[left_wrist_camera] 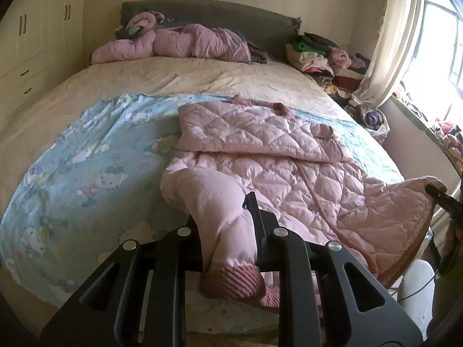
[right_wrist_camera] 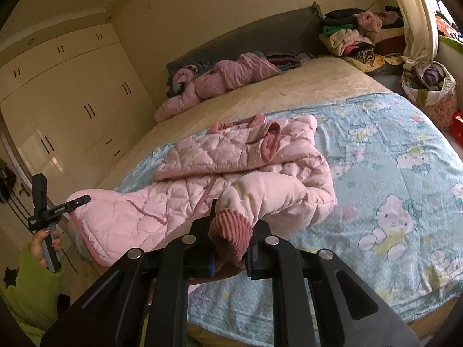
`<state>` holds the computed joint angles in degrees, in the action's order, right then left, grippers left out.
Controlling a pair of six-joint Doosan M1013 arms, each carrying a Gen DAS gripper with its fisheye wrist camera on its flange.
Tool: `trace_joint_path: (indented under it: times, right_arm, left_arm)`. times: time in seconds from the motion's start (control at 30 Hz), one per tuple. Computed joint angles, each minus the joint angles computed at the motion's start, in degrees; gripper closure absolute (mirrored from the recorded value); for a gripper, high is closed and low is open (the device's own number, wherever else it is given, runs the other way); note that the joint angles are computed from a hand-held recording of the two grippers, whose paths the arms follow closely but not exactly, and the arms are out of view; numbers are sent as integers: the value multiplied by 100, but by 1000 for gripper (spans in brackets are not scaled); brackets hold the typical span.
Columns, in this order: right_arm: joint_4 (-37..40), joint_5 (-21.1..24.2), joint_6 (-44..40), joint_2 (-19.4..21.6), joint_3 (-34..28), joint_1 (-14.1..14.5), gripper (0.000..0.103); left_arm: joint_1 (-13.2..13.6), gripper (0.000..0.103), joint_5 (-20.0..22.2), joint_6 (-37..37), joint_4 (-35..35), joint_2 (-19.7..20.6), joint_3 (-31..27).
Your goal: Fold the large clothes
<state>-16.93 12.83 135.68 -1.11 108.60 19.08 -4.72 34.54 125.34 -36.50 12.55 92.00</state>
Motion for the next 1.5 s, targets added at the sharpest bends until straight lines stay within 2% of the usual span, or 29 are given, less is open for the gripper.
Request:
trace_joint_path:
  times: [0.5,1.07,1.5]
  right_arm:
    - [-603,-102,498,115,-263,-142,90]
    - [-413,8,56,335,-788,-319,90]
    - [-584,46,173,507,-1105,-411,90]
  left_arm:
    - [50,90,3,-34,-168,186,-347]
    - [36,90,34,-211,-135,397,-841]
    - [35,90,102,-394,-57,570,-1201]
